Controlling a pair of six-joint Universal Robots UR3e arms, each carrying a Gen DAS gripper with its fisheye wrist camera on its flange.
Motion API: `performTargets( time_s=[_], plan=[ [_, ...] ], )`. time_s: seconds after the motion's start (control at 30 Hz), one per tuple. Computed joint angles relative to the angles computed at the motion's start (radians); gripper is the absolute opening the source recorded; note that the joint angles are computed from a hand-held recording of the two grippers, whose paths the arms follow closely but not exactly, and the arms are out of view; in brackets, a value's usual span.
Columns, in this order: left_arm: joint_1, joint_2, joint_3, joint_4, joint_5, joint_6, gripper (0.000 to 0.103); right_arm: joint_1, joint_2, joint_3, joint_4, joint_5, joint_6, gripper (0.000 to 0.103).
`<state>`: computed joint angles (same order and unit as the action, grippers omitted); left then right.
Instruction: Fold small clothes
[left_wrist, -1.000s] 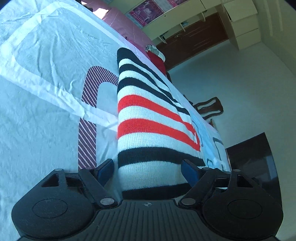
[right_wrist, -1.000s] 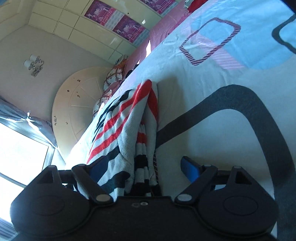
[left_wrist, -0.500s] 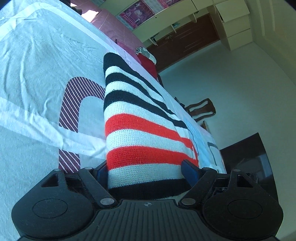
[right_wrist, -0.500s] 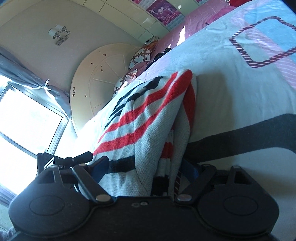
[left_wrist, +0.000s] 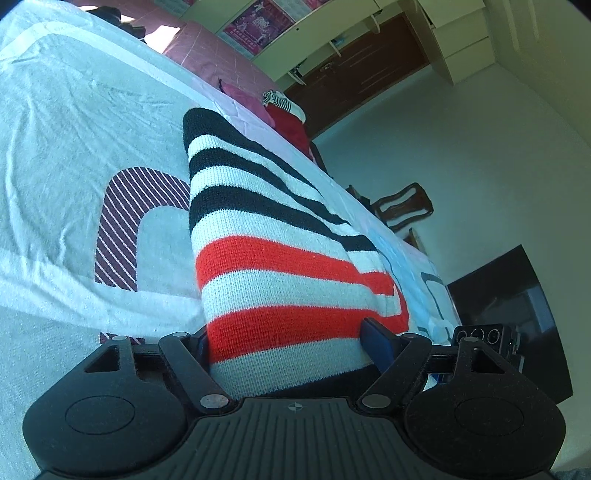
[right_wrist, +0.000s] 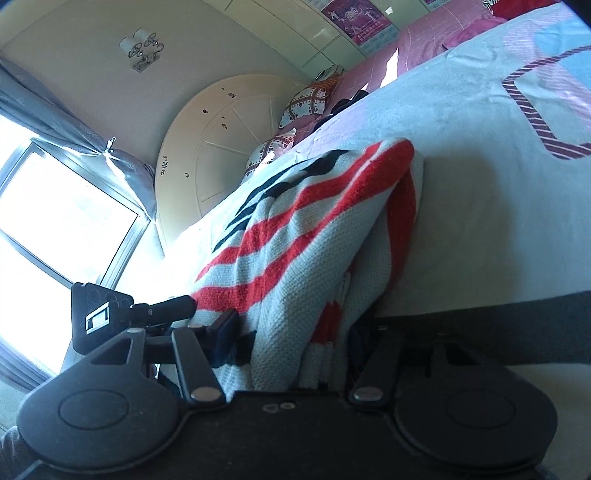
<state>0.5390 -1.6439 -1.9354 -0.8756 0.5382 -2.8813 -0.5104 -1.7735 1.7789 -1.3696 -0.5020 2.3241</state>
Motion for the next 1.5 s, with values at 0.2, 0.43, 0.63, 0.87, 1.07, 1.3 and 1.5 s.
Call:
performTargets(
  time_s=[0.2,0.43,0.63,0.87,1.07,1.3,1.5],
  plan=[
    [-0.002,0.038,-0.095,0.178,0.026,-0.088,0.058,-0.003,-0.052,0.052,-0.084,-0.018,0.081,0.044],
    [0.063,0.153,-0.154,0.093,-0.066,-0.005,0.047,0.005,-0.179,0.031,-0.067,-0.029,0.141,0.036],
    [0.228,0.299,0.016,-0.660,-0.156,0.499,0.047,0.004,-0.353,0.025,-0.006,-0.013,0.217,0.036],
    [0.498,0.254,0.391,-1.566,-0.080,1.167,0.047,0.294,-0.340,0.104,-0.583,-0.094,0.733,0.036],
    [0.737,0.115,0.616,-1.854,0.054,1.401,0.047,0.647,-0.068,0.031,-1.055,-0.285,1.082,0.036],
    [0.924,-0.066,0.773,-1.887,0.152,1.469,0.047,0.940,0.262,-0.199,-1.243,-0.446,1.254,0.036],
    [0.961,-0.178,0.787,-1.722,0.171,1.379,0.047,1.085,0.496,-0.404,-1.267,-0.519,1.325,0.036]
  ],
)
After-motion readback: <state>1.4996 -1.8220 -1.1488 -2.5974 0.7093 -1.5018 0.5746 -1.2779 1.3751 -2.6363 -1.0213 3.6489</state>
